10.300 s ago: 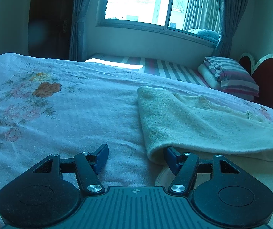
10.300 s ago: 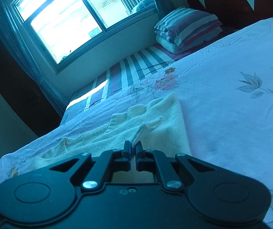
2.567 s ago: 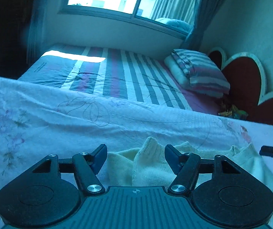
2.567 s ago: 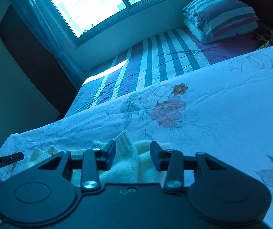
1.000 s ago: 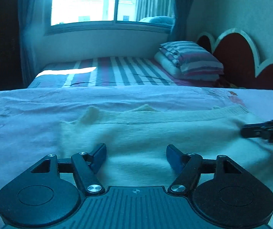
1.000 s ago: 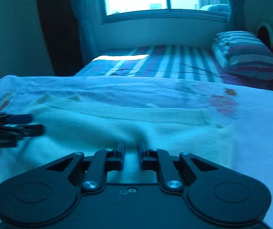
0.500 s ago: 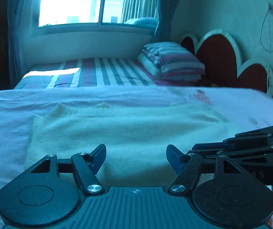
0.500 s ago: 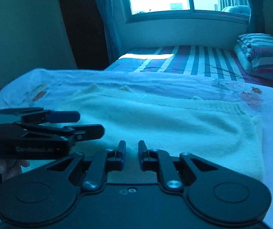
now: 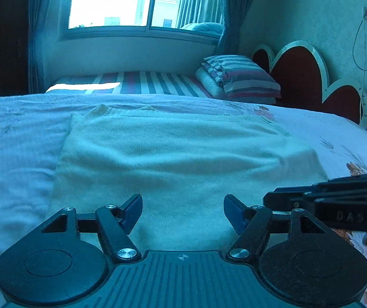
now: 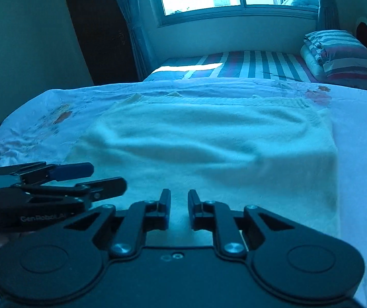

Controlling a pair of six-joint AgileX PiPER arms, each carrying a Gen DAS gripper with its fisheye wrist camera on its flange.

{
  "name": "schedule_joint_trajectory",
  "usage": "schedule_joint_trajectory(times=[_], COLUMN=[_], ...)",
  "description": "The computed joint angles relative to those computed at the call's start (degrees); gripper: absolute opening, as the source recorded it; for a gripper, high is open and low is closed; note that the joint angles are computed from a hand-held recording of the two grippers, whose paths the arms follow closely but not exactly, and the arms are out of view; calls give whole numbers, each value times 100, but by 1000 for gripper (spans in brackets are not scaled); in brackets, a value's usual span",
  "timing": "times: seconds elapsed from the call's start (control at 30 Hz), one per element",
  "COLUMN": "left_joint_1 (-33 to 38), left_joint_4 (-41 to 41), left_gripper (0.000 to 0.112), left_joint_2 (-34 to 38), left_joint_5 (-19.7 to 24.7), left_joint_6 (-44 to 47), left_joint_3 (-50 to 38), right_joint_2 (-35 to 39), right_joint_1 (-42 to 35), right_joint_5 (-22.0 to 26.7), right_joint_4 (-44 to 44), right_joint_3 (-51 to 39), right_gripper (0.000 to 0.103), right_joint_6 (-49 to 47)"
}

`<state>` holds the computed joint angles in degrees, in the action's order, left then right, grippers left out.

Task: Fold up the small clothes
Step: 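Grasp the side edge of the folded sweater with the left gripper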

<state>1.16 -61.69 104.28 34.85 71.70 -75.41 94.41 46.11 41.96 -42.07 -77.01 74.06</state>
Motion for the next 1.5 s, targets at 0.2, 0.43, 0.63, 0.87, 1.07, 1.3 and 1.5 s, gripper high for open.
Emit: schedule_joint_trajectory(times=[0.2, 0.43, 0.63, 0.87, 1.07, 1.3, 1.5], left_joint_1=[66, 632, 982, 878, 903, 1784, 2397], left_joint_4=[-250, -121, -55, 395, 650, 185, -675], left_gripper=[70, 70, 70, 70, 70, 70, 70], left_joint_2=[-310, -247, -175, -150, -257, -704, 10], left_joint_5=[-408, -150, 15, -33, 67, 1161, 2300], left_joint_6=[781, 764, 845, 303, 31, -405, -1547], left_joint_3=[755, 612, 538, 373, 339, 626, 608], right_joint_2=[305, -216, -1036, -839, -868, -1093, -805], right_joint_1=[607, 705, 635, 563, 515, 1135, 1343], right_joint_5=[729, 1520, 1651, 1718, 1773, 2060, 1845], right_joint_4=[-351, -613, -778, -668, -461, -1032, -1324], right_joint_3=[-170, 412, 1451, 1219, 1090, 990, 779], right_gripper=[17, 16, 15, 17, 17, 22, 7], right_joint_6=[424, 753, 1442, 1342, 1150, 1826, 2035])
